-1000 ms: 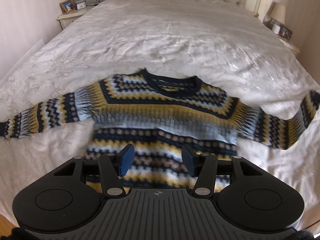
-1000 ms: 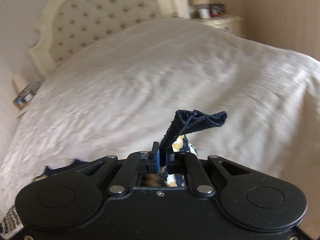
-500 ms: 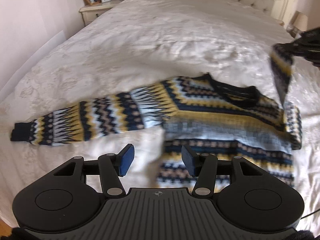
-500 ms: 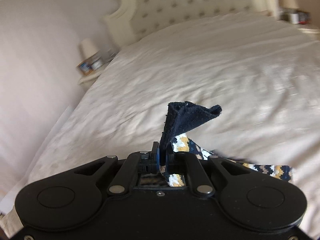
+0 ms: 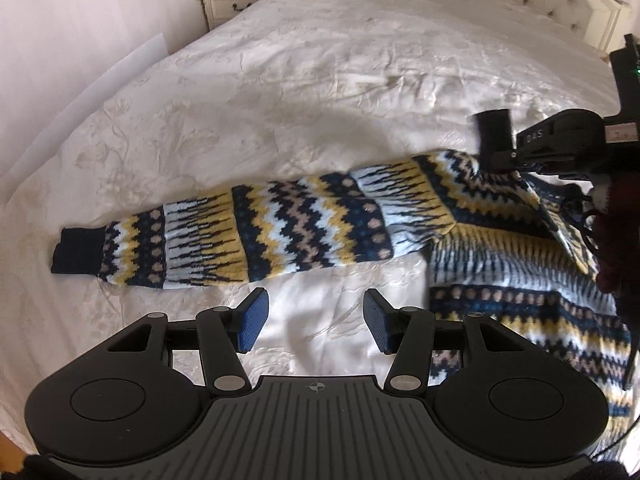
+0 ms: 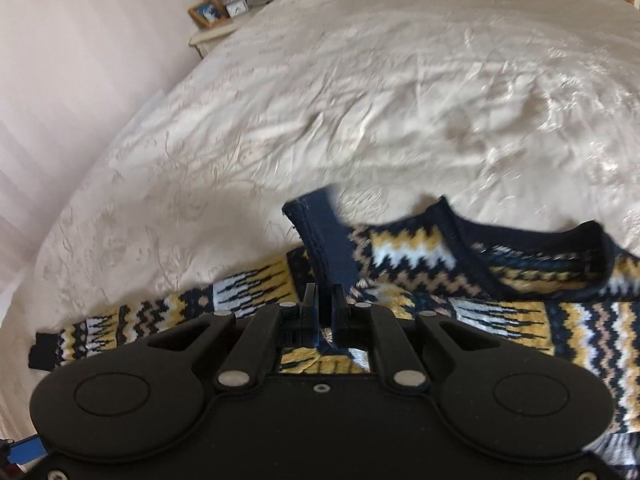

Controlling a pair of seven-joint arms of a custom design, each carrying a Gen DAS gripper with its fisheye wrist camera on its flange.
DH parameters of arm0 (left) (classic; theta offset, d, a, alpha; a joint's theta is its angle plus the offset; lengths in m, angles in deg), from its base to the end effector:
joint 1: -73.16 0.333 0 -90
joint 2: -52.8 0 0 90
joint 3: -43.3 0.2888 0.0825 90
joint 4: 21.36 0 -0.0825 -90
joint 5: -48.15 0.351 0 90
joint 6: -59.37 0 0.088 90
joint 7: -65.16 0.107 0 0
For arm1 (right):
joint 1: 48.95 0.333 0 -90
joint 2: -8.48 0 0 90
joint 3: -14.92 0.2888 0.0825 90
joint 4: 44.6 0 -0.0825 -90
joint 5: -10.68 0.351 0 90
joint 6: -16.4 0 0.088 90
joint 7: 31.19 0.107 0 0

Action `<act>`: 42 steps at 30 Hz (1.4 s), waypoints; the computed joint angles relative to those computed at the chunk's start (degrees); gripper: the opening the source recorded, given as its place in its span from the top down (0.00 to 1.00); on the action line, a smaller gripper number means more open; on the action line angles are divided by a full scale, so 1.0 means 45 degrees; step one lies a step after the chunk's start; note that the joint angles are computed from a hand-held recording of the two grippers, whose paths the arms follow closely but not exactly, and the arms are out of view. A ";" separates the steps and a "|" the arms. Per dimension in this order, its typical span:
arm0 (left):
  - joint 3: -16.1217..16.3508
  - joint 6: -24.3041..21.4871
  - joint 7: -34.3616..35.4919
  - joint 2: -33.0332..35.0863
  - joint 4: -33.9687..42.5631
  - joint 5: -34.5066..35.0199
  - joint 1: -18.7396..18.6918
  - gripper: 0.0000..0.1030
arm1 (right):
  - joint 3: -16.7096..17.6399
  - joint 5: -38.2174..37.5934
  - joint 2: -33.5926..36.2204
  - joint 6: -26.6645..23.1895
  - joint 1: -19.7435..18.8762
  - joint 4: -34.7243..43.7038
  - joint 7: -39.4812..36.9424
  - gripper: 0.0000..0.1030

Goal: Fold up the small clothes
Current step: 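Lift the cuff with the right gripper, fold sleeve across chest, release, then withdraw the right gripper and move the left gripper toward the other sleeve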

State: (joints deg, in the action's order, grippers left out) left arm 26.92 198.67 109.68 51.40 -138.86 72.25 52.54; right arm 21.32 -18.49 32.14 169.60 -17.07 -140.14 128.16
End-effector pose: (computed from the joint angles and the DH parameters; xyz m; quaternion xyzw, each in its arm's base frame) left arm 0.4396 -0.3309 0.4794 -0.6415 0.7224 -0.1843 0.1809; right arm 0.5223 0.4179 0.4244 -0.6060 0.7254 -0.1092 0.3077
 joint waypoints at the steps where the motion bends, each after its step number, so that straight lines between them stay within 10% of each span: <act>1: 0.0018 0.0016 0.0099 0.0096 0.0070 -0.0054 0.0017 0.50 | 0.0027 0.0029 0.0301 -0.0006 0.0035 0.0359 -0.0049 0.80; 6: 0.0028 0.0246 0.0518 0.0618 0.0491 -0.0151 0.0059 0.50 | -0.0104 -0.0012 0.0385 0.0688 0.0160 0.0273 0.0044 0.51; 17: -0.0340 0.0689 0.2221 0.1769 0.1301 -0.1086 -0.0182 0.50 | -0.0127 -0.2284 -0.4450 0.0222 0.0006 -0.5573 0.4265 0.51; 32: -0.0837 -0.0319 0.3461 0.1588 0.0587 -0.2190 -0.0981 0.50 | 0.1514 0.0134 -0.9904 -0.2207 -0.0258 -1.1973 0.7318 0.45; 42: -0.0973 -0.1305 0.1414 0.1656 0.1603 -0.0659 -0.1823 0.50 | 0.0761 -0.2024 -1.0948 -0.0151 -0.2330 -1.3674 0.7534 0.44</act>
State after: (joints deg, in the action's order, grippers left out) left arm 22.54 192.80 116.04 58.85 -131.65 69.28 44.34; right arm 24.75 -27.59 -17.13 168.92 -27.56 -201.67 162.07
